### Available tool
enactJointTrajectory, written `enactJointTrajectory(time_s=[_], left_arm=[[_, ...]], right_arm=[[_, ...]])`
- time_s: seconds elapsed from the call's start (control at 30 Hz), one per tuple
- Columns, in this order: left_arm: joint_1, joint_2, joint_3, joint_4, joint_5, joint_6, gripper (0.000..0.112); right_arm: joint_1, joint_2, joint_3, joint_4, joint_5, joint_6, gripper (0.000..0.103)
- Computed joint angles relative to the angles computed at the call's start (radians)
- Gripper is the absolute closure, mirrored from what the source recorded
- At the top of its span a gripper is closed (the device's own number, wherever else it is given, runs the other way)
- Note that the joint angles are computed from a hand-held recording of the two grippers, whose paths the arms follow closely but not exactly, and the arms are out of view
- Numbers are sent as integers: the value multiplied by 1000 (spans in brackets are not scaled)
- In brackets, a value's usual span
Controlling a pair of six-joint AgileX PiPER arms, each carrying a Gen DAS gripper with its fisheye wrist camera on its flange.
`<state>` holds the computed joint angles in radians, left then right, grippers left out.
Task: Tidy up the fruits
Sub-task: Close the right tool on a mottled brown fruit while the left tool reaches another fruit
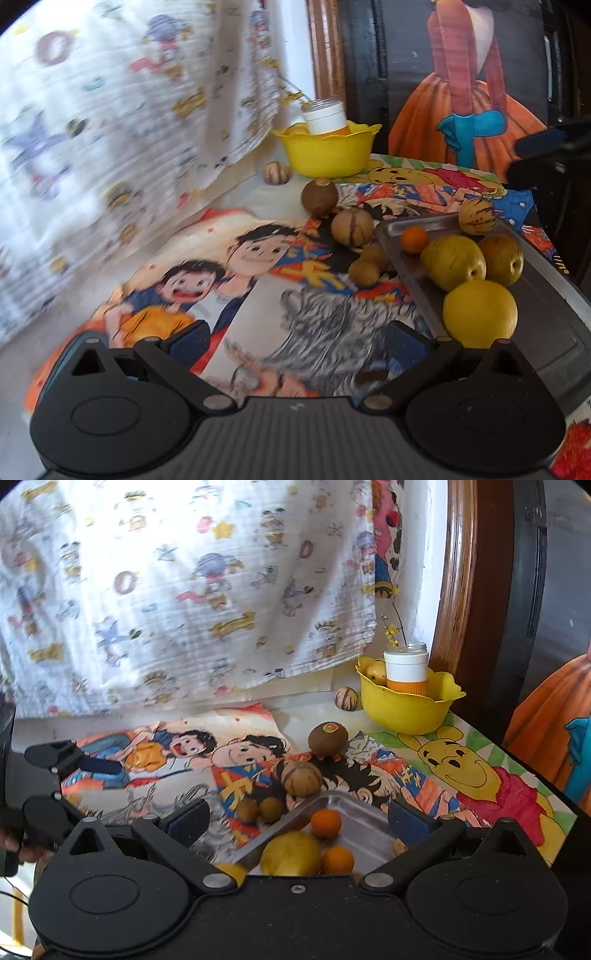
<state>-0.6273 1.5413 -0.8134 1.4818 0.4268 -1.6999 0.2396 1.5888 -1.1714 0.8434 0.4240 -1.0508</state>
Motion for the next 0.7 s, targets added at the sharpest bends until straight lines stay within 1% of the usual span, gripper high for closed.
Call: enactJointTrajectory(time_s=[0.13, 0.27, 0.37, 0.5, 0.57, 0.63, 0.7], left_arm=[[14, 58, -65, 38, -29, 10, 10], [36, 121, -135, 10, -72, 45, 10], [56, 167, -184, -16, -111, 56, 10], [74, 224, -238, -26, -143, 55, 10], [79, 249, -262, -43, -150, 68, 10], [87, 269, -284, -91, -162, 109, 11], [97, 285, -301, -124, -176, 128, 13]], right_arm=[[-8, 115, -148, -84, 59, 85, 1], [-5, 234, -320, -188, 129, 217, 1], [-1, 337, -476, -267, 205, 361, 1], [2, 475, -686, -298, 333, 458, 1], [6, 534, -768, -310, 378, 497, 1], [10, 601, -855, -325, 422, 543, 2], [18, 655, -916, -352, 442, 591, 3]])
